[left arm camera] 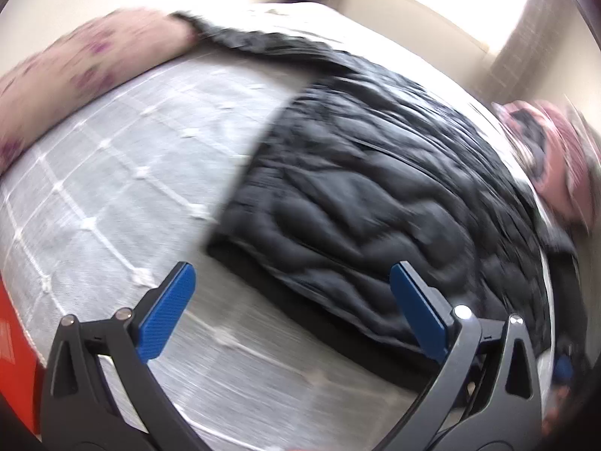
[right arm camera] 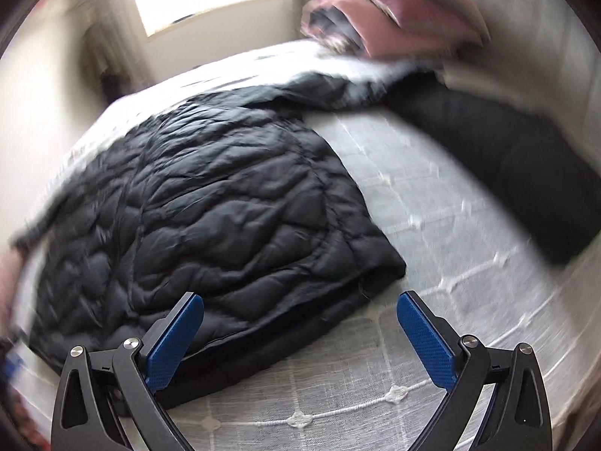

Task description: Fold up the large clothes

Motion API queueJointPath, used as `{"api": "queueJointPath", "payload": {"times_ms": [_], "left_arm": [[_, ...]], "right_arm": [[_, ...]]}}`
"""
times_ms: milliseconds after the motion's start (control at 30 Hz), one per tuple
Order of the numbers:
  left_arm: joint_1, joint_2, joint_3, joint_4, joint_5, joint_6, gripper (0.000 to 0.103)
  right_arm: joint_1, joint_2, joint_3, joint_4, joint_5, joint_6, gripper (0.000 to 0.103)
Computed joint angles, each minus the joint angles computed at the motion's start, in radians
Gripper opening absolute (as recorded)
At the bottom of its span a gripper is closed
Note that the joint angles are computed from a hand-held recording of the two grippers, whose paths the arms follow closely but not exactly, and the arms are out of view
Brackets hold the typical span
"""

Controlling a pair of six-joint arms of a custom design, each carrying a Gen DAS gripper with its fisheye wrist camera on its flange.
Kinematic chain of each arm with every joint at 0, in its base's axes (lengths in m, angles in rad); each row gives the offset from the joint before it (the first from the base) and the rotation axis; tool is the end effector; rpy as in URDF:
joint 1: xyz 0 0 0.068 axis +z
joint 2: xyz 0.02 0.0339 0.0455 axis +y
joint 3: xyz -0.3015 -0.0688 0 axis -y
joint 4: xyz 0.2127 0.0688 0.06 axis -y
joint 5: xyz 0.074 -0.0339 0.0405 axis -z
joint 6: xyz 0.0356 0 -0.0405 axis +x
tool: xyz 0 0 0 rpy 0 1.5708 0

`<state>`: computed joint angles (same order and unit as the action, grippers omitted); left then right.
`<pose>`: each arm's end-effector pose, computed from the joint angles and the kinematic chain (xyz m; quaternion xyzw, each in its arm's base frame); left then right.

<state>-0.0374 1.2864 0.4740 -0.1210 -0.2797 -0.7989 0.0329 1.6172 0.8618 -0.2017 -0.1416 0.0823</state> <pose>0.1899 0.0027 0.2028 -0.3900 0.8568 -0.0050 0.3373 0.2926 0.0147 0.2232 0.0021 0.9511 0.0847 0.2969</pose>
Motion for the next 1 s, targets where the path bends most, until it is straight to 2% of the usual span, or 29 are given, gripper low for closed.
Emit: {"api": "queueJointPath", "payload": {"times_ms": [33,167,267,333,467,500,533,567,600,633,667,700,767,833,900,1000], "left_arm": [[0.055,0.001,-0.013,0.007,0.032,0.000,0.103],[0.208,0.062,-0.058,0.083,0.202,-0.028,0.103],[0.205,0.130,-0.038,0.086,0.216,-0.041,0.103],[0.189,0.167,-0.020,0.098,0.207,-0.047,0.103],[0.170,0.225,0.007,0.140,0.193,-0.048,0.102],[0.168,0.231,0.005,0.149,0.192,-0.046,0.101],[0.161,0.236,0.006,0.156,0.184,-0.045,0.095],[0.146,0.237,0.009,0.157,0.157,-0.041,0.085],[0.140,0.238,0.012,0.161,0.145,-0.033,0.076],[0.132,0.235,0.011,0.167,0.139,-0.019,0.057],[0.127,0.231,0.008,0.174,0.142,-0.002,0.042],[0.109,0.225,0.008,0.174,0.130,0.013,0.035],[0.061,0.226,0.026,0.141,0.063,0.032,0.016],[-0.040,0.227,0.061,0.055,-0.084,0.062,0.012],[-0.102,0.219,0.065,0.013,-0.153,0.072,0.011],[-0.120,0.189,0.048,-0.009,-0.152,0.073,0.009]], "right_arm": [[-0.059,0.039,0.036,-0.041,-0.075,0.026,0.103],[-0.191,0.158,0.122,-0.138,-0.242,0.121,0.103],[-0.251,0.213,0.132,-0.140,-0.335,0.200,0.103],[-0.253,0.201,0.118,-0.114,-0.349,0.223,0.103],[-0.227,0.222,0.121,-0.043,-0.401,0.257,0.095],[-0.209,0.225,0.122,-0.028,-0.381,0.275,0.094],[-0.201,0.226,0.108,0.009,-0.357,0.282,0.092],[-0.191,0.223,0.100,0.036,-0.328,0.287,0.086],[-0.184,0.227,0.096,0.056,-0.308,0.287,0.073],[-0.176,0.229,0.094,0.069,-0.293,0.289,0.064],[-0.179,0.232,0.086,0.086,-0.289,0.285,0.040],[-0.182,0.239,0.088,0.084,-0.299,0.278,0.019],[-0.185,0.259,0.092,0.093,-0.322,0.278,0.012],[-0.189,0.239,0.077,0.114,-0.308,0.258,0.010],[-0.179,0.188,0.050,0.127,-0.262,0.225,0.008],[-0.159,0.126,0.022,0.146,-0.198,0.186,0.006]]}}
